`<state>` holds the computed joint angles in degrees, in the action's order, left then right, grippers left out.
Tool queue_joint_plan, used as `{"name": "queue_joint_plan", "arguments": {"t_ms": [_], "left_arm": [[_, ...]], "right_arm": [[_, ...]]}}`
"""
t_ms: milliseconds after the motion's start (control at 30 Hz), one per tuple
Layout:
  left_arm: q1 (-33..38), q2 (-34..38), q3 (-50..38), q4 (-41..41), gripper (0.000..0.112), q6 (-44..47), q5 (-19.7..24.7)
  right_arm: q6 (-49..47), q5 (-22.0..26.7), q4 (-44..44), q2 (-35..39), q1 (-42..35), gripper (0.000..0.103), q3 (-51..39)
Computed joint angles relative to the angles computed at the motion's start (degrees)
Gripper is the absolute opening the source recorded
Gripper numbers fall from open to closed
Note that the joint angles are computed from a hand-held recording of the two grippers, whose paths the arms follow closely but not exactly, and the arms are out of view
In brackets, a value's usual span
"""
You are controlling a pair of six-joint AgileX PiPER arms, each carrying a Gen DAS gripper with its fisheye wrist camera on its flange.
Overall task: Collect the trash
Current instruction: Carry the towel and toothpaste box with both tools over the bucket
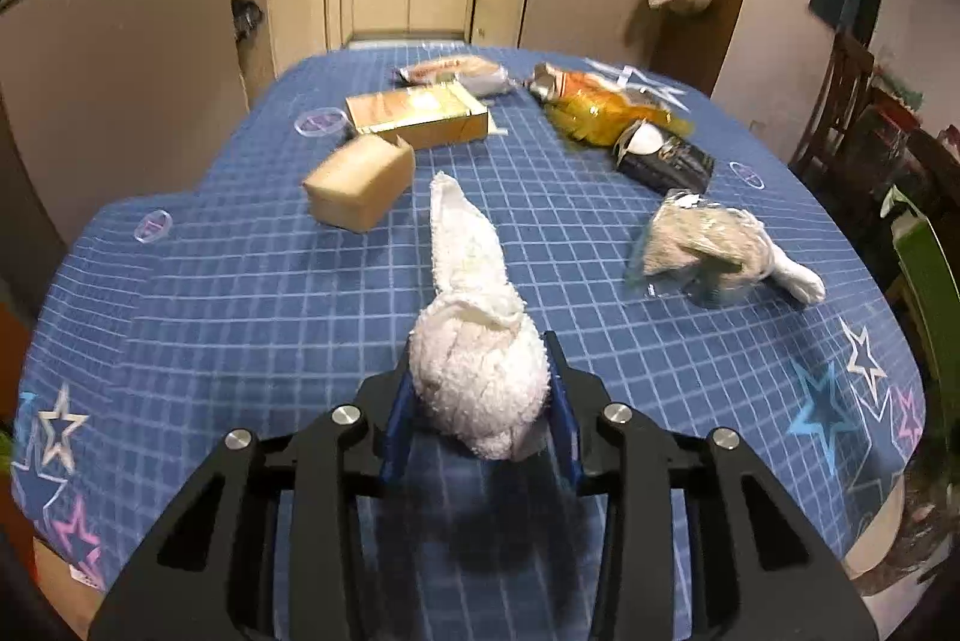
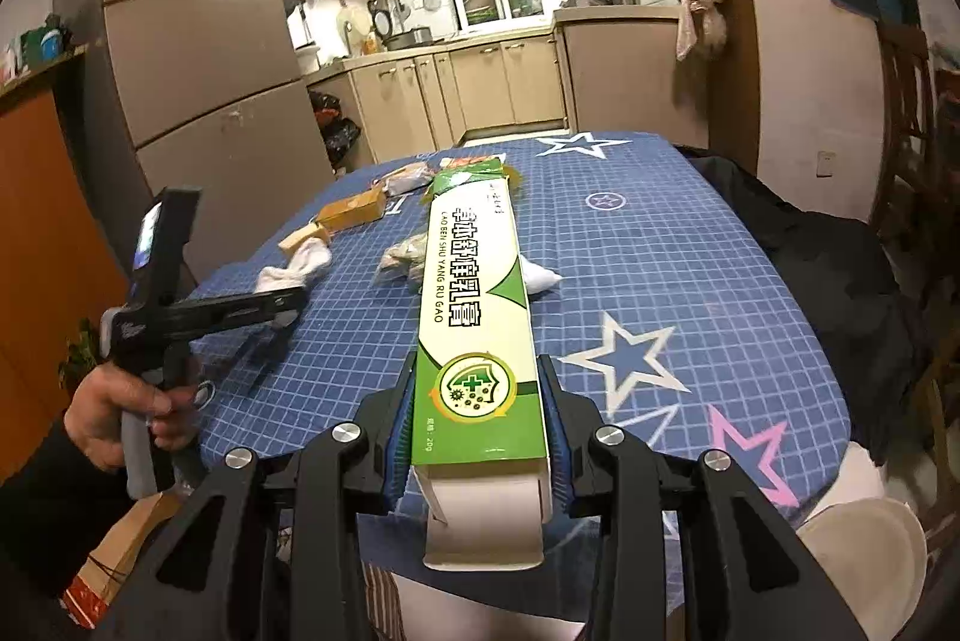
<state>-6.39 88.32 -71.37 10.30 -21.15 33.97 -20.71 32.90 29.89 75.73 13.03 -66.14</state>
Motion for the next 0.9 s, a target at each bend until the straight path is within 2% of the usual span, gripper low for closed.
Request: {"name": "queue_joint_plan", "arguments": {"t_ms": [200,400,567,700,900], "left_arm": [[-7.5,-6.8,3.6,6.4,0.036,-7.8,-0.8],[-20.1,-4.8,-2.4,10.6,0.036,-11.3,1.7],[-31.0,1.0,-10.6,20.2,0.036,-19.0,5.1],[-37.0,5.7,-17.1,23.7,0.036,-21.3,6.7],[-44.5,15.7,-31.3,24.1,0.036,-20.3,9.5]], "right_arm": [[-0.1,-0.2,-0.2,-5.3,-4.0,0.037,4.2],[-6.0,3.4,4.5,-11.8,-15.8,0.037,7.9],[-15.2,9.4,11.8,-15.8,-30.5,0.037,9.1],[-24.1,15.5,18.5,-17.8,-44.4,0.037,9.1],[-37.8,27.2,28.9,-15.7,-68.6,0.037,6.7]]}}
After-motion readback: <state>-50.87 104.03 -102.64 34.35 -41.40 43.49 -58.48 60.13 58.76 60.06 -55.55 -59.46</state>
